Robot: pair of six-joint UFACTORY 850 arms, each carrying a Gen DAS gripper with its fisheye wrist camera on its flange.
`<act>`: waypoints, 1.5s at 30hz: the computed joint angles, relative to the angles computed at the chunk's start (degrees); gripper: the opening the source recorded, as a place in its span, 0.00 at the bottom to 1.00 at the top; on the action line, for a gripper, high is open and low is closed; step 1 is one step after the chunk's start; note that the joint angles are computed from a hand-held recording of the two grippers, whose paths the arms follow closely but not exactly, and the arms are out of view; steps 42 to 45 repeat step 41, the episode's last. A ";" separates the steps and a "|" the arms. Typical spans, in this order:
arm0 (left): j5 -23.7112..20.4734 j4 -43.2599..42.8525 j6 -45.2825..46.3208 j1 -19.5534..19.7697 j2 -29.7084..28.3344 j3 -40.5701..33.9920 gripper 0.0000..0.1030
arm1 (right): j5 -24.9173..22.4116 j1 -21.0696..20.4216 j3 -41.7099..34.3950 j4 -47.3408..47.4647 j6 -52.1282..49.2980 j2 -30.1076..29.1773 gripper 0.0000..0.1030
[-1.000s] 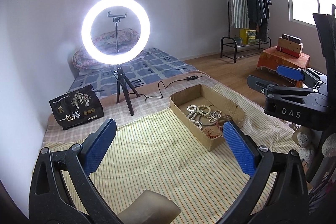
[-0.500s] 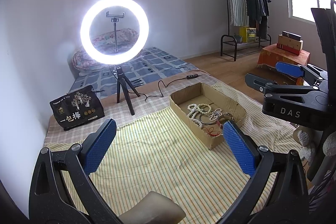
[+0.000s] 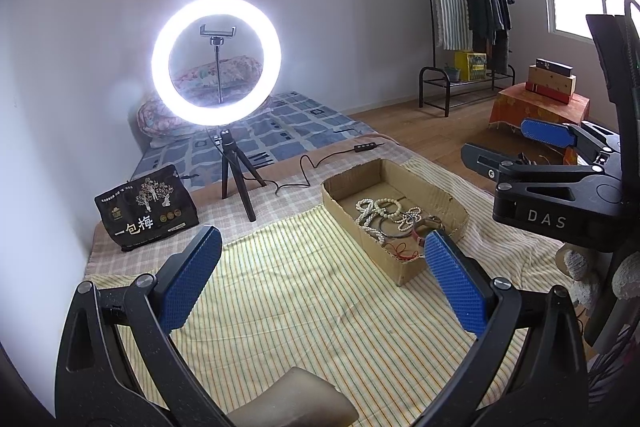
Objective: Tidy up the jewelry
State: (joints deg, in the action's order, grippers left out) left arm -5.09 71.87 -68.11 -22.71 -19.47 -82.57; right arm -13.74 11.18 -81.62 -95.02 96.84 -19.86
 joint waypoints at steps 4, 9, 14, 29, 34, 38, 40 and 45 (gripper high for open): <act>0.01 0.12 -0.06 0.00 0.01 0.00 1.00 | 0.23 0.04 0.06 0.64 -0.94 0.02 0.82; 0.10 0.91 -0.77 -0.01 -0.01 -0.01 1.00 | 0.59 -0.03 -0.06 2.04 -2.70 -0.03 0.82; -0.06 0.96 -0.66 -0.10 0.04 0.06 1.00 | 0.70 -0.02 -0.08 2.93 -3.67 -0.03 0.82; -0.12 1.65 -1.38 -0.18 0.09 0.11 1.00 | 0.88 0.11 -0.32 4.38 -5.48 -0.33 0.82; -0.29 0.44 -0.41 -0.22 -0.04 -0.15 1.00 | 0.93 0.10 -0.34 4.46 -5.58 -0.37 0.82; -0.47 5.02 -4.70 -0.29 0.00 -0.10 1.00 | 0.99 0.12 -0.35 4.59 -5.74 -0.41 0.82; -0.52 4.53 -4.02 -0.26 -0.05 -0.24 1.00 | 1.02 0.12 -0.38 5.06 -6.21 -0.42 0.82; -0.41 2.00 -1.47 -0.23 -0.08 -0.32 1.00 | 1.08 0.11 -0.36 5.15 -6.34 -0.43 0.82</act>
